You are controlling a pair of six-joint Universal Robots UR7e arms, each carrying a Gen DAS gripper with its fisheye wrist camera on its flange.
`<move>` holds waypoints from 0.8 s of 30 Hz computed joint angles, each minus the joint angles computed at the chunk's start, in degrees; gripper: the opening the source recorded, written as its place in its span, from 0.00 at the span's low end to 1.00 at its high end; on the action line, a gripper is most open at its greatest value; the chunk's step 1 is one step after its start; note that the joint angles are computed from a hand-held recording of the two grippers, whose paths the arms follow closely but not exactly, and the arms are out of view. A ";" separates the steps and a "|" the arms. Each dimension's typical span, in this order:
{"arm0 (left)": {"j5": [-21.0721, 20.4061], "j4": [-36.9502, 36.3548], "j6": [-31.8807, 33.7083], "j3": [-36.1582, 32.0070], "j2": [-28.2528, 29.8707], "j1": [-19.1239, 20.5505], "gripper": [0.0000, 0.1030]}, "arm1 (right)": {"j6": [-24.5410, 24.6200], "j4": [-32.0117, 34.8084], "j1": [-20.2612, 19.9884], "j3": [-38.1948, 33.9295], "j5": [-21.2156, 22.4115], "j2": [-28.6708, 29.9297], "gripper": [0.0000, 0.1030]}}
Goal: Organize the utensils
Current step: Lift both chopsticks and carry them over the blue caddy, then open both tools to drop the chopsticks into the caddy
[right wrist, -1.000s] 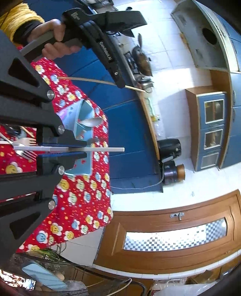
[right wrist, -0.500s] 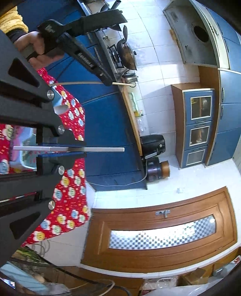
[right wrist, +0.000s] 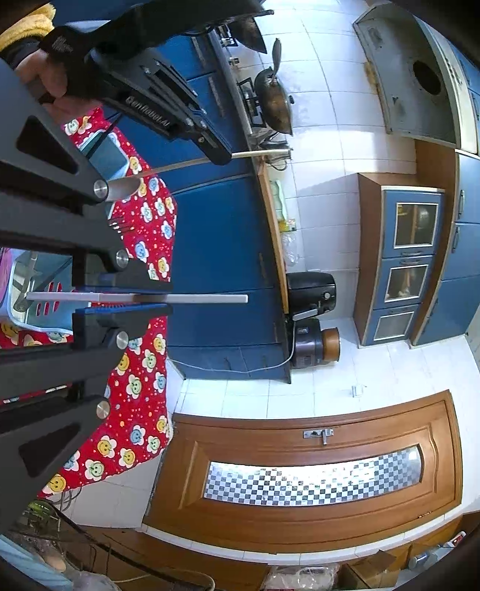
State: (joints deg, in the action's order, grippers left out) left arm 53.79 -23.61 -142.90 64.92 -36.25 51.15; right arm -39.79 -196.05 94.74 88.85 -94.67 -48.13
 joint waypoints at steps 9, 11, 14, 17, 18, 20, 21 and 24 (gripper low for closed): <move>0.73 11.48 -9.15 -4.22 0.35 0.73 0.06 | 0.11 3.35 -0.52 0.14 0.12 -0.10 0.06; 0.60 12.82 -9.67 -4.60 0.33 0.58 0.10 | 0.22 3.71 -0.51 0.25 0.19 -0.15 0.07; 0.35 13.62 -10.32 -4.12 -0.06 0.35 0.16 | 0.61 3.81 -0.46 0.53 0.43 -0.31 0.09; -0.24 14.97 -11.90 -3.97 -0.42 0.10 0.20 | 1.36 3.65 -0.41 1.06 1.14 -0.77 0.18; -0.35 15.51 -12.46 -3.99 -0.56 0.05 0.21 | 1.58 3.52 -0.42 1.43 1.56 -1.11 0.18; -0.36 17.51 -14.21 -4.44 -0.73 -0.02 0.21 | 1.81 2.87 -0.32 2.20 1.81 -1.62 0.19; -0.41 18.39 -14.98 -4.59 -0.81 -0.11 0.21 | 1.86 2.69 -0.25 2.46 1.89 -1.81 0.19; -0.52 21.09 -17.09 -5.10 -1.06 -0.39 0.21 | 2.09 1.78 -0.04 3.92 1.97 -2.82 0.20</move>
State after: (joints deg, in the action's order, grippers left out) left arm 53.27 -2.53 -159.98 59.81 -37.31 50.77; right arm -37.70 -194.28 94.70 92.77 -92.70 -50.94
